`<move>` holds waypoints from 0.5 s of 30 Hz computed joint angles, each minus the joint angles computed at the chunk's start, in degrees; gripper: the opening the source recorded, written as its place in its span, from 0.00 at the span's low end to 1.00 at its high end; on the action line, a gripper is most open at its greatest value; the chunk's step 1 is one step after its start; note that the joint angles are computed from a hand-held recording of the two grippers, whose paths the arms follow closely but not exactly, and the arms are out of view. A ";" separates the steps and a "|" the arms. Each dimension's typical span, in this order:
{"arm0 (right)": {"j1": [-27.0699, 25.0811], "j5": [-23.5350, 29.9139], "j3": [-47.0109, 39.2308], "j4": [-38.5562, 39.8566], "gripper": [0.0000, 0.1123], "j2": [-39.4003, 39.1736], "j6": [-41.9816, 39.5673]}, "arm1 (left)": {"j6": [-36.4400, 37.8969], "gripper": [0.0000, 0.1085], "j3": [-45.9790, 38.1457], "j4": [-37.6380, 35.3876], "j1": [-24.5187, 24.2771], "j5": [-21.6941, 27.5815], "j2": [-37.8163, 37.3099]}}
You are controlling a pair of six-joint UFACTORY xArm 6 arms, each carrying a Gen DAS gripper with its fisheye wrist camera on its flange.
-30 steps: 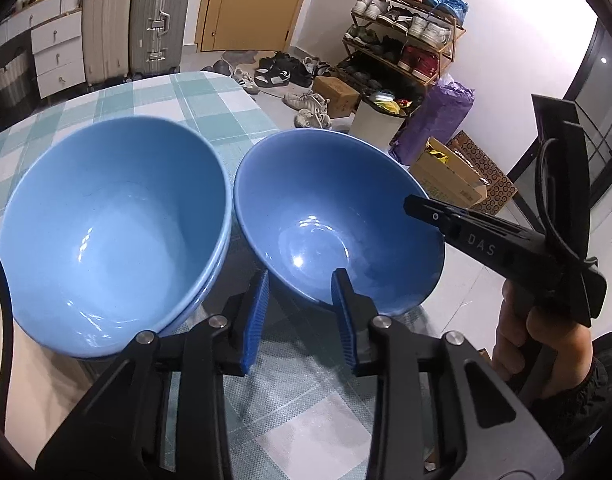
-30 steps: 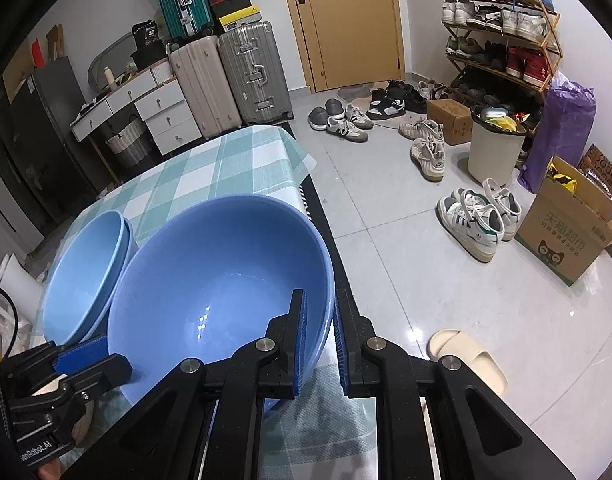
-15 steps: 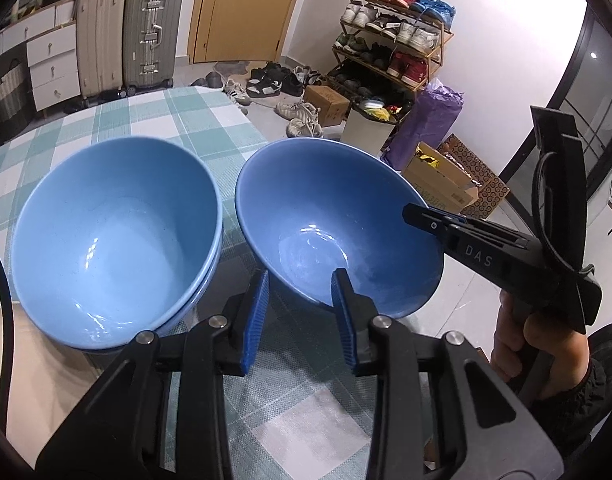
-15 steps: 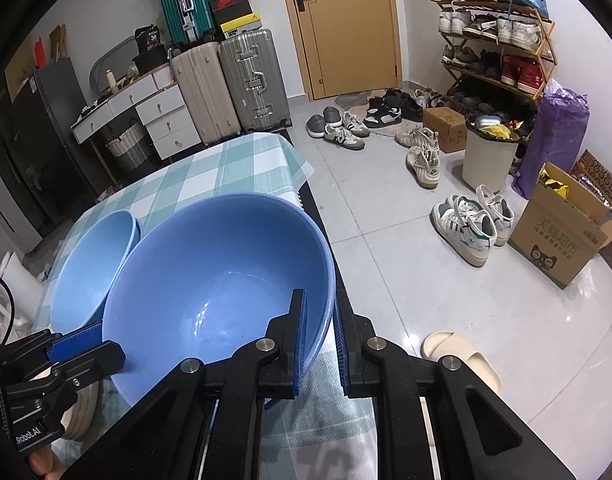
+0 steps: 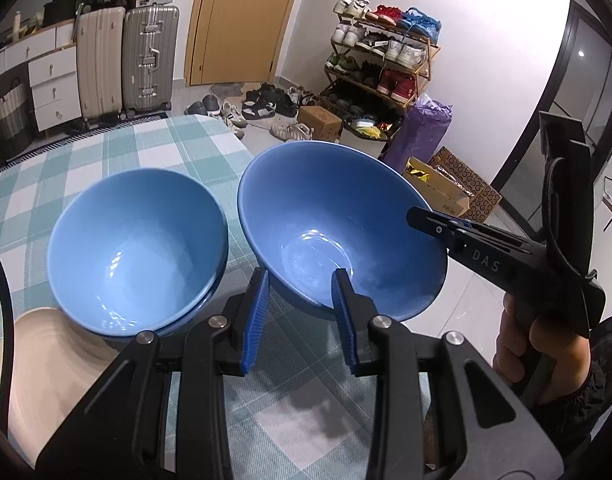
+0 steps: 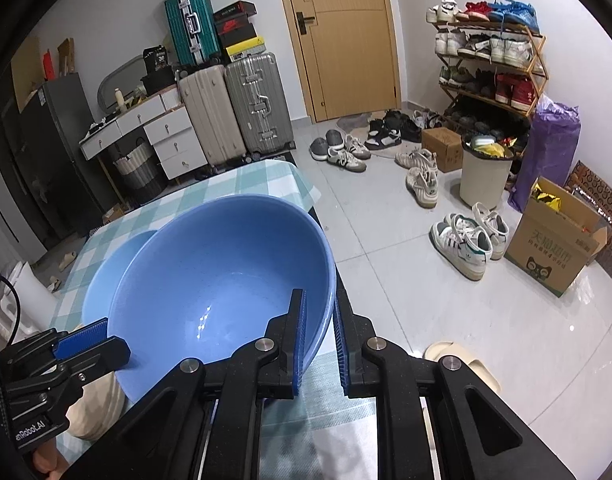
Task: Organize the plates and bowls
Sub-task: 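Lift the held blue bowls and carry them toward the bowls on the plates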
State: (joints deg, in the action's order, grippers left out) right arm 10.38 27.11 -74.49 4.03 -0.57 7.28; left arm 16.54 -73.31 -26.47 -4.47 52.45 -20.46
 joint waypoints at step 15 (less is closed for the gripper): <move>3.22 -1.61 3.85 -4.26 0.14 -7.33 5.13 | -0.35 0.27 -0.05 0.43 2.78 4.05 -8.05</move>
State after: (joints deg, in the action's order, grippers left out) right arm 13.60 25.50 -70.64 -0.23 -7.89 12.41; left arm 16.18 -73.36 -26.04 -1.70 56.51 -28.50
